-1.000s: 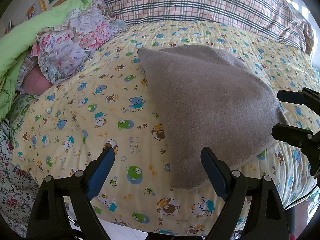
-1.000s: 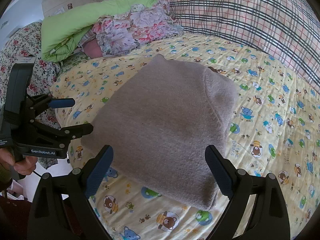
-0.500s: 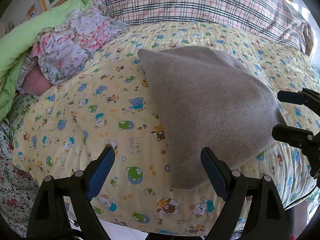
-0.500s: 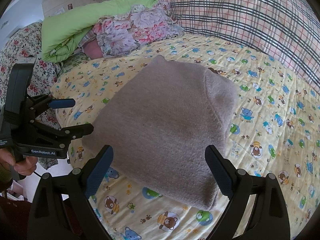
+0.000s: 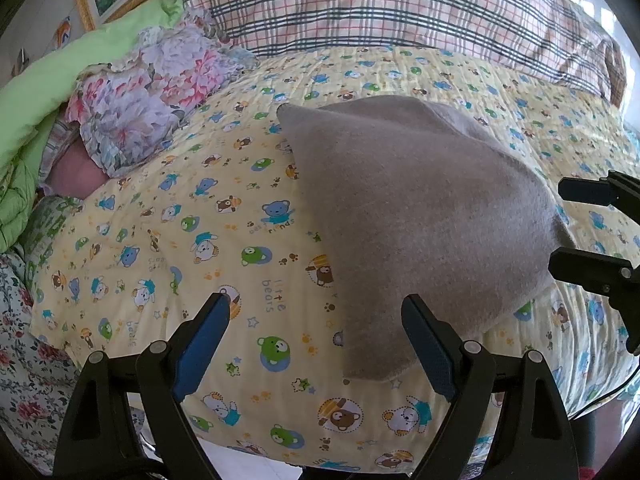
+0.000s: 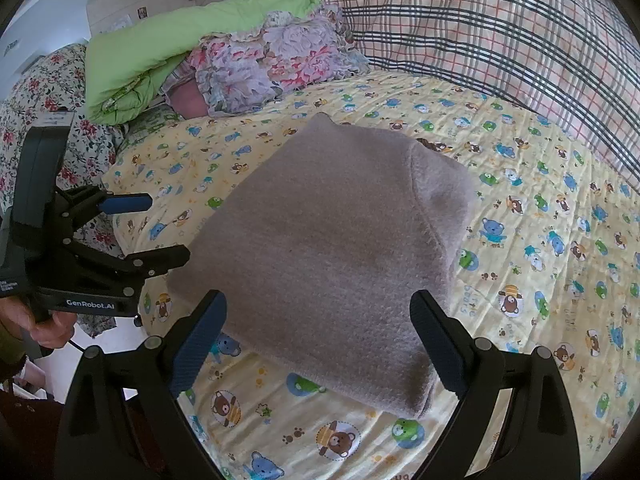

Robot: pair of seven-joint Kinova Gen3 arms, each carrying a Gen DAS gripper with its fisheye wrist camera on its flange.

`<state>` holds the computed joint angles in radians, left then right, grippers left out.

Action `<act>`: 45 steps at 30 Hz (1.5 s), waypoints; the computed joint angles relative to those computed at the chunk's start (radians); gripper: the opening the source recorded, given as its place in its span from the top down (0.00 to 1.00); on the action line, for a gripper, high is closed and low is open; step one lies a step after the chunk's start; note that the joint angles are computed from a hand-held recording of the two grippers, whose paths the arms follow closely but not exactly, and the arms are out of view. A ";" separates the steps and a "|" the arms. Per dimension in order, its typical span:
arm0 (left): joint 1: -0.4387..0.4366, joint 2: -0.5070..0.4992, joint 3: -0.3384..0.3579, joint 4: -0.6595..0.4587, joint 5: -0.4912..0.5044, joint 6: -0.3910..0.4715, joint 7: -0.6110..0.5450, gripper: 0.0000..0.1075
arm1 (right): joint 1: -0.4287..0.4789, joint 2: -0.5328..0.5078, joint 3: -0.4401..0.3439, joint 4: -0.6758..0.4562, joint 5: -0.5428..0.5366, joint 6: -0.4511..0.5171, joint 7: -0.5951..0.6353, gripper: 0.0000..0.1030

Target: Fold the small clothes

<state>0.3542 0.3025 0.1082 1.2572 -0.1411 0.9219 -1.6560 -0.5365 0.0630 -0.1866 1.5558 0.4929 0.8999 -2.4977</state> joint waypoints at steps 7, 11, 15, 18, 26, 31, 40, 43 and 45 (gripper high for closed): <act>0.000 -0.002 0.000 0.003 0.000 -0.003 0.000 0.18 | 0.002 -0.004 -0.002 0.004 0.000 -0.003 0.002 0.10; 0.001 -0.002 0.000 0.004 -0.001 -0.003 0.003 0.18 | 0.000 -0.003 -0.003 0.000 0.003 0.003 -0.001 0.10; 0.001 -0.003 0.000 0.004 -0.003 -0.003 0.003 0.18 | 0.002 -0.008 -0.003 -0.001 0.002 0.008 0.005 0.10; 0.000 -0.002 0.000 0.004 -0.002 -0.004 0.002 0.18 | 0.005 -0.013 -0.004 0.001 0.000 0.006 0.009 0.10; 0.000 -0.002 0.000 0.003 -0.002 -0.004 0.001 0.18 | 0.008 -0.012 -0.008 -0.001 0.001 0.009 0.009 0.10; 0.002 -0.005 -0.001 0.005 -0.003 -0.002 0.004 0.18 | 0.008 -0.013 -0.007 -0.001 0.000 0.008 0.010 0.10; 0.004 -0.007 0.001 0.003 -0.005 0.001 0.006 0.18 | 0.002 -0.009 -0.007 -0.005 0.005 0.012 0.005 0.10; 0.005 -0.008 0.002 0.003 -0.005 0.000 0.006 0.18 | 0.002 -0.009 -0.007 -0.005 0.005 0.011 0.004 0.10; 0.006 -0.008 0.002 0.001 -0.006 0.001 0.006 0.18 | 0.001 -0.008 -0.007 -0.006 0.006 0.012 0.002 0.10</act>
